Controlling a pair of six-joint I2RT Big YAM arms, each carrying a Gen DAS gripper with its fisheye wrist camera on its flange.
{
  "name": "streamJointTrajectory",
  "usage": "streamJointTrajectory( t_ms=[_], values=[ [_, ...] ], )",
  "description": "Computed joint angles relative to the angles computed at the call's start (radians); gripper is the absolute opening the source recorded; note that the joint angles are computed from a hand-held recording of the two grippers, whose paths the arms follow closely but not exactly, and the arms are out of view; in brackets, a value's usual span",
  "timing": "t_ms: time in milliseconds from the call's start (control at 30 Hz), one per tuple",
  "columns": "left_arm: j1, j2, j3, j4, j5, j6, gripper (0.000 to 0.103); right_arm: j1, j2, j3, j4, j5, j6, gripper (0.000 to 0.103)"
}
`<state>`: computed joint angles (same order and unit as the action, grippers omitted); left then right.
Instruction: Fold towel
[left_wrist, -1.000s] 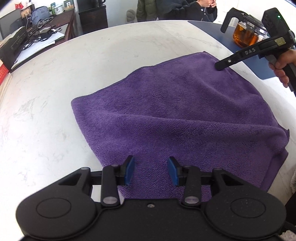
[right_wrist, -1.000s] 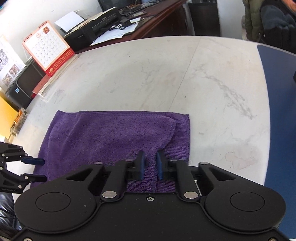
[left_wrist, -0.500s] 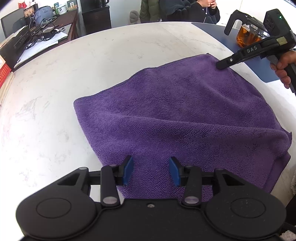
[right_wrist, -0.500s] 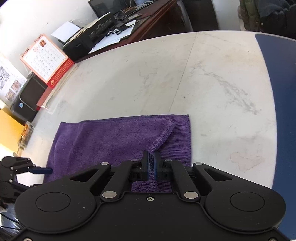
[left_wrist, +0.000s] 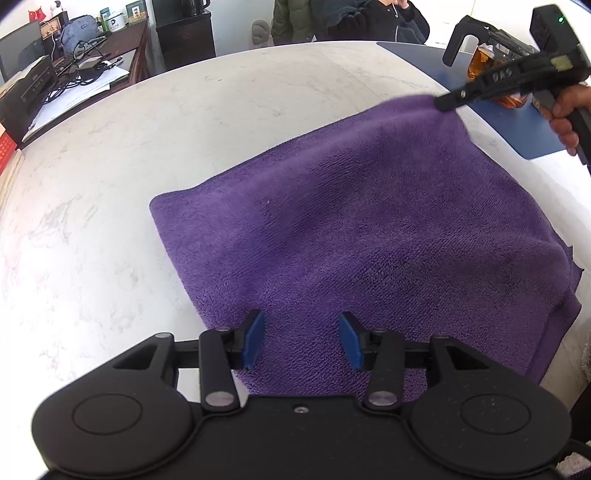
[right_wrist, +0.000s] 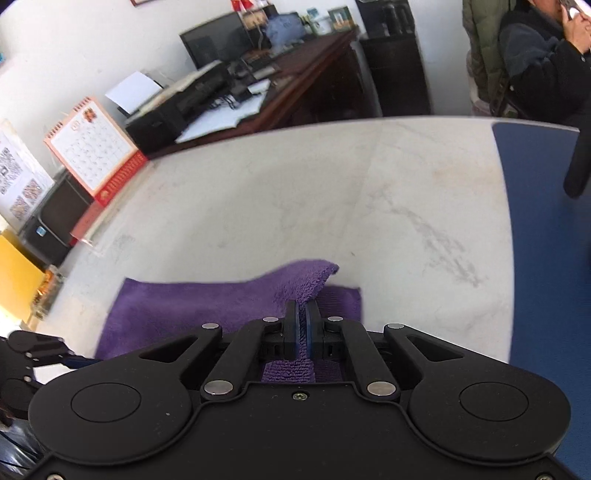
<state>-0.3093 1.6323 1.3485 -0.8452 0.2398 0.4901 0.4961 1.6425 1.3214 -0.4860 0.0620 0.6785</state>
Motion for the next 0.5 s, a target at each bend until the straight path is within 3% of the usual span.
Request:
streamJointTrajectory(
  t_ms=[233,500],
  values=[
    [0.003,0.004,0.004,-0.003,0.001,0.005,0.044,0.008,0.000,-0.007,-0.015,0.029,0.004,0.003],
    [0.001,0.008,0.013,-0.011,-0.003,0.003,0.044,0.029,0.032,0.038,-0.123,0.091,-0.055,0.006]
  ],
)
